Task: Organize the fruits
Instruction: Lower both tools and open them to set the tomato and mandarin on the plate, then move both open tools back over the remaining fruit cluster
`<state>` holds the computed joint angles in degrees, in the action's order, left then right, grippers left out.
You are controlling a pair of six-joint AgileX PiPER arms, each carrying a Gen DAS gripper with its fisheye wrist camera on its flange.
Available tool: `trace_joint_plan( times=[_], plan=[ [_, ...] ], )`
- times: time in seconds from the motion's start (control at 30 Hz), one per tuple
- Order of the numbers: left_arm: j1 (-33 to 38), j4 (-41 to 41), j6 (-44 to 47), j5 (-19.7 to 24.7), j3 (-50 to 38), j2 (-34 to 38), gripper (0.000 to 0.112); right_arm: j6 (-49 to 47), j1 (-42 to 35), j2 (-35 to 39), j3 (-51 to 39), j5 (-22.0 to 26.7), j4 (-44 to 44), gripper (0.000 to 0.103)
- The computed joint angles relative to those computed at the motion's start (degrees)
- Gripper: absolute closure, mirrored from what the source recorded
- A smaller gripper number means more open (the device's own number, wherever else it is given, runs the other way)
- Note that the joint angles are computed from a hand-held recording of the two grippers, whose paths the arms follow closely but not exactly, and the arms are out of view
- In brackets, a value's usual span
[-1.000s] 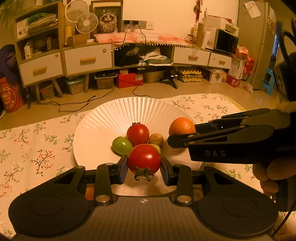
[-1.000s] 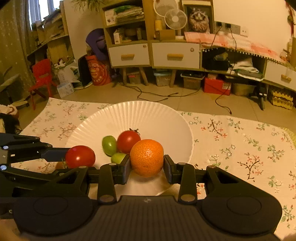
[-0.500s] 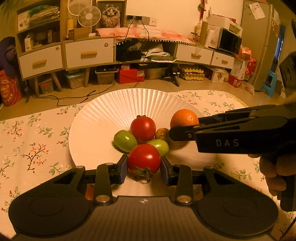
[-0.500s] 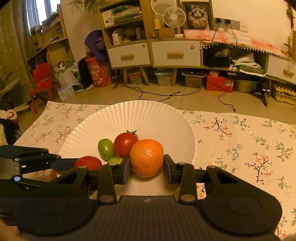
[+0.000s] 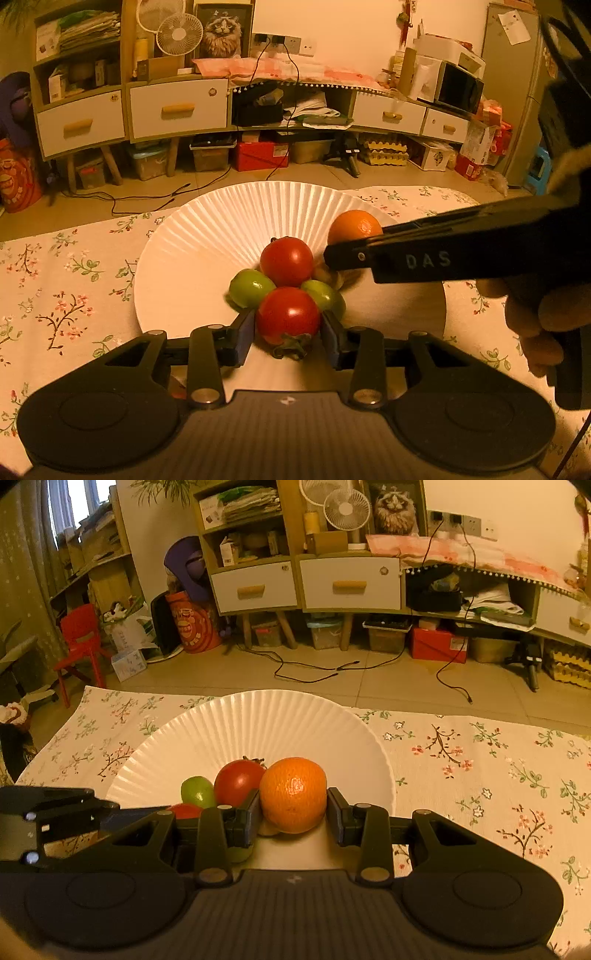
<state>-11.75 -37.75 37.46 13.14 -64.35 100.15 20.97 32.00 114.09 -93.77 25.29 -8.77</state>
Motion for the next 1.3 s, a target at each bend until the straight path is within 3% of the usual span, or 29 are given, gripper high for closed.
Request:
trace_joint_plan(
  times=[0.3, 0.37, 0.6, 0.73, 1.03, 1.3],
  plan=[
    [0.17, -1.21, 3.11, 0.03, 1.09, -1.52, 0.059, 1.75, 0.48, -0.1, -0.36, 1.3, -2.69, 0.066],
    [0.15, -1.58, 4.15, -0.27, 1.71, -2.27, 0.055, 3.53, 0.7, -0.63, 0.1, 1.13, -3.94, 0.057],
    [0.25, -1.88, 4.99, -0.68, 4.84, -6.17, 0.036, 2.79, 1.83, -3.96, 3.02, 0.41, -3.4, 0.041],
    [0.25, 1.52, 1.99, -0.51, 7.24, -9.43, 0.029, 4.31, 2.77, -6.61, 5.55, -0.6, -3.67, 0.031],
    [-0.3, 16.76, -13.75, -1.0, 11.02, -14.78, 0.018, 10.44, 6.22, -11.2, 10.22, 0.41, -10.31, 0.021],
    [0.45, 16.66, -14.58, -1.18, 15.13, -18.18, 0.014, 16.03, 9.6, -14.28, 13.71, 1.0, -18.44, 0.014]
  ],
)
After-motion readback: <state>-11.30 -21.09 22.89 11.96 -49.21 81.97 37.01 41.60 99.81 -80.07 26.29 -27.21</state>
